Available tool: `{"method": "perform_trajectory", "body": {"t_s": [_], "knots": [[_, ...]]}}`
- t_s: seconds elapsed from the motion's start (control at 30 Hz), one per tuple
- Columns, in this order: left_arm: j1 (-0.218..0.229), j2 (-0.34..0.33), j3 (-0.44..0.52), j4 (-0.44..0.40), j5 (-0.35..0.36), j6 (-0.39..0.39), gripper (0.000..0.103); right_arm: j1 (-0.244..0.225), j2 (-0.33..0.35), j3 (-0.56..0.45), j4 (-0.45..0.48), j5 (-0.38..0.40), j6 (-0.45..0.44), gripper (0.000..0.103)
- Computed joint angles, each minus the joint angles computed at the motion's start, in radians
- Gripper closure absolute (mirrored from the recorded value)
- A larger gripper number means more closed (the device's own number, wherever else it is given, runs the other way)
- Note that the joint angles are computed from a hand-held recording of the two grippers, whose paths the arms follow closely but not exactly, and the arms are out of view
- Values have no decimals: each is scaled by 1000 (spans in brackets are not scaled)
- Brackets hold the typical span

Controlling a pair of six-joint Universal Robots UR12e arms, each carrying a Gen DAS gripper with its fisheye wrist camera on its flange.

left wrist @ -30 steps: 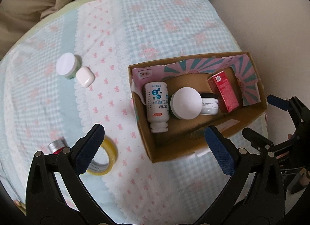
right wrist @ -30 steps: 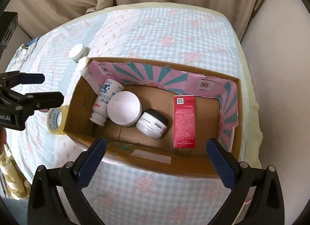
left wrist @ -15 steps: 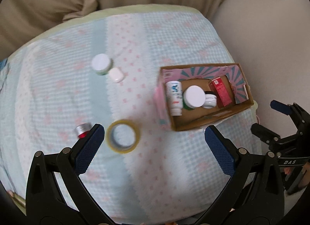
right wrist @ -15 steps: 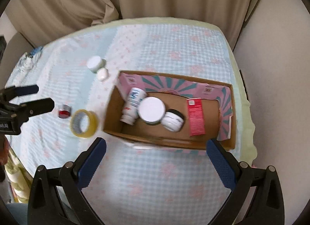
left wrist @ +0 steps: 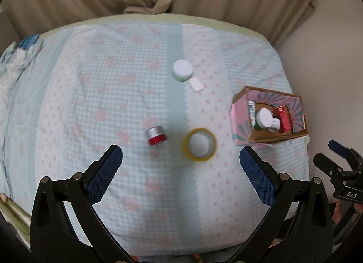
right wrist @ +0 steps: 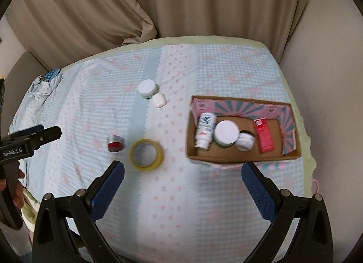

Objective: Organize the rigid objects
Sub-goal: 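Withdraw both tools from the box toward the red-and-silver tin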

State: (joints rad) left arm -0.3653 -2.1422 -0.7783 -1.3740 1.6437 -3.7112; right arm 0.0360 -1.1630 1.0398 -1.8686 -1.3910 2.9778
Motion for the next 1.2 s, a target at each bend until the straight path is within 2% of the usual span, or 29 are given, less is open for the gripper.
{"method": "perform_trajectory", "body": {"t_s": [0.23, 0.43, 0.6, 0.8, 0.87, 1.03, 1.2], "knots": [[54, 77, -155, 62, -54, 45, 0, 57, -14, 49, -21, -40, 134, 0], [86, 73, -218, 75, -135, 54, 0, 101, -25, 124, -83, -95, 245, 0], [99, 43, -231, 54, -187, 52, 0, 118, -14, 167, -116, -94, 302, 0], [120, -13, -217, 44, -288, -7, 1, 136, 36, 166, -98, -88, 317, 0], [126, -42, -198, 30, -322, -19, 4, 140, 55, 160, -93, -79, 323, 0], [126, -111, -134, -21, -336, -4, 5, 146, 119, 126, -45, -51, 327, 0], [128, -161, -102, -44, -360, -43, 6, 148, 181, 85, -8, -40, 344, 0]]}}
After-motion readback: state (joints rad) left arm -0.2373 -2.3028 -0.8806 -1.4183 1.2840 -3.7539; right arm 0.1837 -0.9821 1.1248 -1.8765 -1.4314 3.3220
